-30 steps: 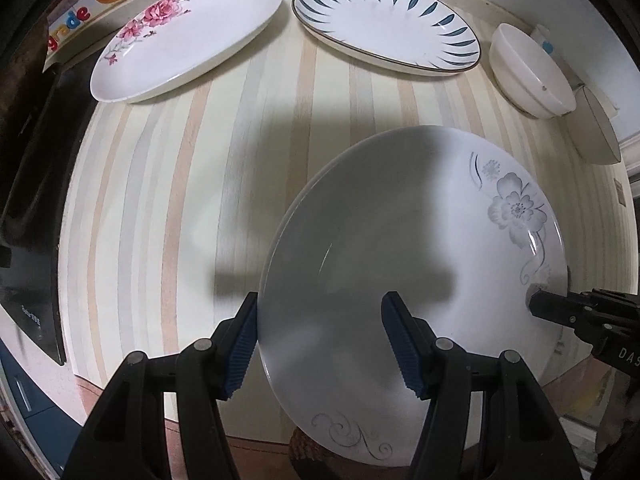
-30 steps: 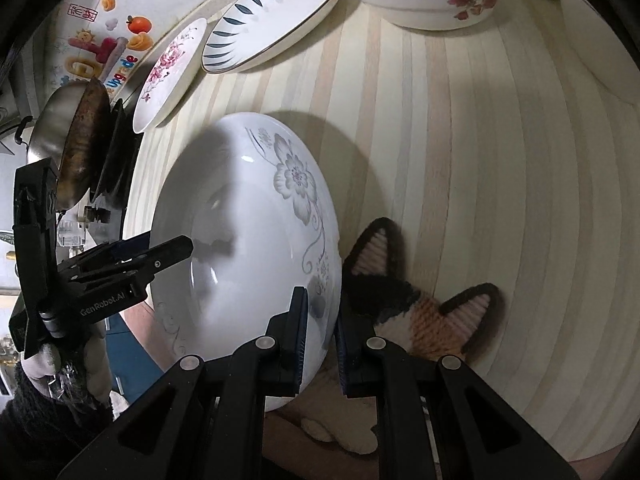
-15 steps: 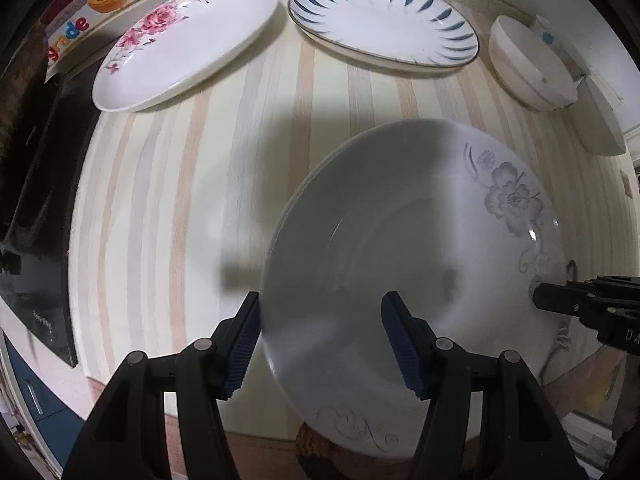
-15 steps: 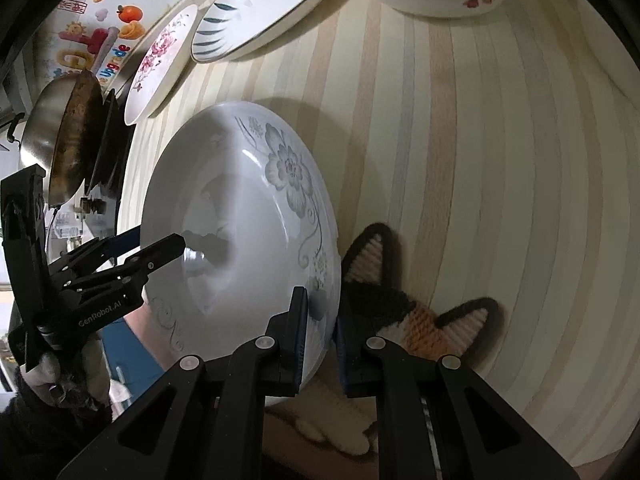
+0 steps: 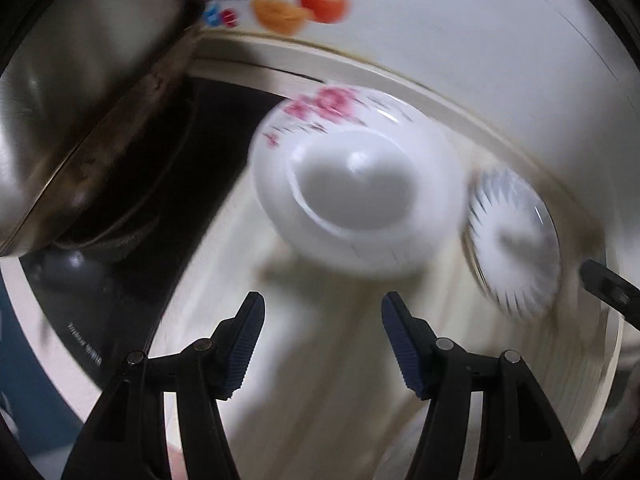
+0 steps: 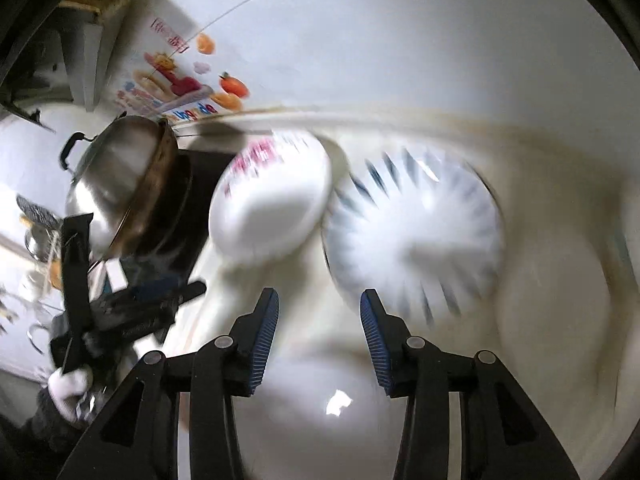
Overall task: Organize plates and bowls
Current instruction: 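Grasp the rim of the pink-rose plate with the right gripper, then lower the pink-rose plate onto the grey-flower plate and open the right gripper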
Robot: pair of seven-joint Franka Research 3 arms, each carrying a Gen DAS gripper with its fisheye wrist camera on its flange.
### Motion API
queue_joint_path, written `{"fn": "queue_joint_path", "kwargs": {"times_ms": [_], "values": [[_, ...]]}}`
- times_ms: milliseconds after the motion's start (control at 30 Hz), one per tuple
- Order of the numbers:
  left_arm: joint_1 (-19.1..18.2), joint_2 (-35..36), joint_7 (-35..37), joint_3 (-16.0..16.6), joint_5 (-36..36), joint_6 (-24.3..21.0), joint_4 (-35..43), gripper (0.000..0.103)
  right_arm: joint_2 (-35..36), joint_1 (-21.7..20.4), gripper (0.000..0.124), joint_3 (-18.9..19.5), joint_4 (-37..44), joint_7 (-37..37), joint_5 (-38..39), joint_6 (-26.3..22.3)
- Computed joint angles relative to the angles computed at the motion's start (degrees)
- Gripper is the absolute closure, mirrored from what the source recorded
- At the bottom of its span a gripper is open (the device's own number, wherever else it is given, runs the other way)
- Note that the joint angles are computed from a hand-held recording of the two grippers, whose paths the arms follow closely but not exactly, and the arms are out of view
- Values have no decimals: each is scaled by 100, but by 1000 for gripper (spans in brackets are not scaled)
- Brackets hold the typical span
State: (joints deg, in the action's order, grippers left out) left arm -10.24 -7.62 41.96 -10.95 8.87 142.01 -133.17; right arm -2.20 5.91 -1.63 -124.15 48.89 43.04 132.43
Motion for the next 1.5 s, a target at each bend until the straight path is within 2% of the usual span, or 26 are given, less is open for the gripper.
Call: {"fn": "queue_joint_path", "kwargs": {"times_ms": [167,333,467,567,667,700,1067,1300,1500], "values": [[192,601,-319,90,236,104,257,44,1733,290,79,357,1787,282,-577,210],[297,1041,-240,145,107,241,490,44,3119,363,87,524,3429,777,-1252,-165],[350,1229,-262,168,121,348,571,45,3589,392,90,573,4004,933,-1587,-175],[396,1271,-150,167,30,412,560,60,3706,510,93,545,4073,985,-1968,-141],[404,1300,-201,179,103,405,562,66,3852,500,101,522,4173,1273,-2092,-346],[403,1285,-243,185,149,419,536,66,3889,331,102,648,4171,1190,-1862,-439],[350,834,-264,124,182,600,124,67,3498,36,111,816,3551,732,-1186,-131],[202,192,-128,66,144,570,-164,67,2654,-72,111,734,2590,440,-835,125],[-44,-402,179,-24,-22,347,-192,67,1352,-237,111,520,1280,88,-259,224]]}}
